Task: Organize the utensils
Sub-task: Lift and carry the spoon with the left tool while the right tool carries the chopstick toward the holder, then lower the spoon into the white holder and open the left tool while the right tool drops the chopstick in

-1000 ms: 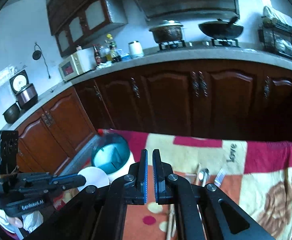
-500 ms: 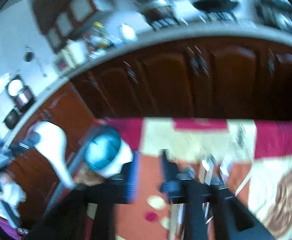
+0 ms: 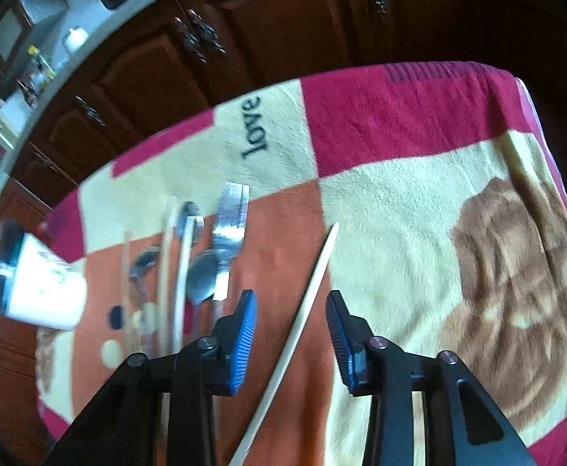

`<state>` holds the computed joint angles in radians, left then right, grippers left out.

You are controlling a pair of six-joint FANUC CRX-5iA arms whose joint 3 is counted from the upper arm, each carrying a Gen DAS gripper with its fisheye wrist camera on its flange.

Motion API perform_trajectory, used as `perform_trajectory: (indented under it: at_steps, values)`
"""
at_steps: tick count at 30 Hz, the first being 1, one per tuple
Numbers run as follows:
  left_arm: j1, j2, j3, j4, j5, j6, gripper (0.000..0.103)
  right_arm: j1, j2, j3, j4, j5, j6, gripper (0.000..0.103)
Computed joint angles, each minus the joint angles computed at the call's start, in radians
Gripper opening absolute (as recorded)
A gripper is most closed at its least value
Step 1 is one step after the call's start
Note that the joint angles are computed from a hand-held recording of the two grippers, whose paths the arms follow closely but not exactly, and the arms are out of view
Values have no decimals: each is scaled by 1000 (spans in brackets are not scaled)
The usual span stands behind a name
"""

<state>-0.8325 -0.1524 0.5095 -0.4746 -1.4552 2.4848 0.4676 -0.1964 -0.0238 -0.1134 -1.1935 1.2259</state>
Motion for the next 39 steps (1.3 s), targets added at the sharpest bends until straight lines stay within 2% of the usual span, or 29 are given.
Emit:
perform_trajectory:
  at_steps: [1,3,4,5,8,12,16,20,26,31,34,39]
  values:
    - [1,0,1,-1,-3,0,2,11,23,1,35,2,-15,31]
    - [6,-2,1,-1,-8,0,2,19,50,12,48,-9,-24,19]
    - [6,-3,1,-2,-9,1,2,23,69,15,63,-14,-18,15]
    - [6,-4,1,-5,-12,2,2,38,62,-4,96,12,-24,10]
    - [6,-13,1,-14,-17,6,2,26,68,13,72,2,9,6]
    - [7,-31,-1,-29,-16,13,2,-13,-4,32,-33,12,58,5]
    - [18,-45,3,-44,-21,17,2,-7,-68,79,-92,20,91,5]
    - [18,-51,27,-95,-51,26,2,56,-107,127,-110,47,103,5]
    - [26,-46,57,-183,-96,18,2,156,-84,263,-153,110,122,5]
    - [0,-19,51,-275,-108,8,2,267,-29,337,-146,234,103,5]
    - [-13,-7,31,-308,-106,-2,2,381,10,323,-13,345,45,5]
    - [-3,-10,-28,-320,-77,-3,2,473,86,289,117,479,-37,5]
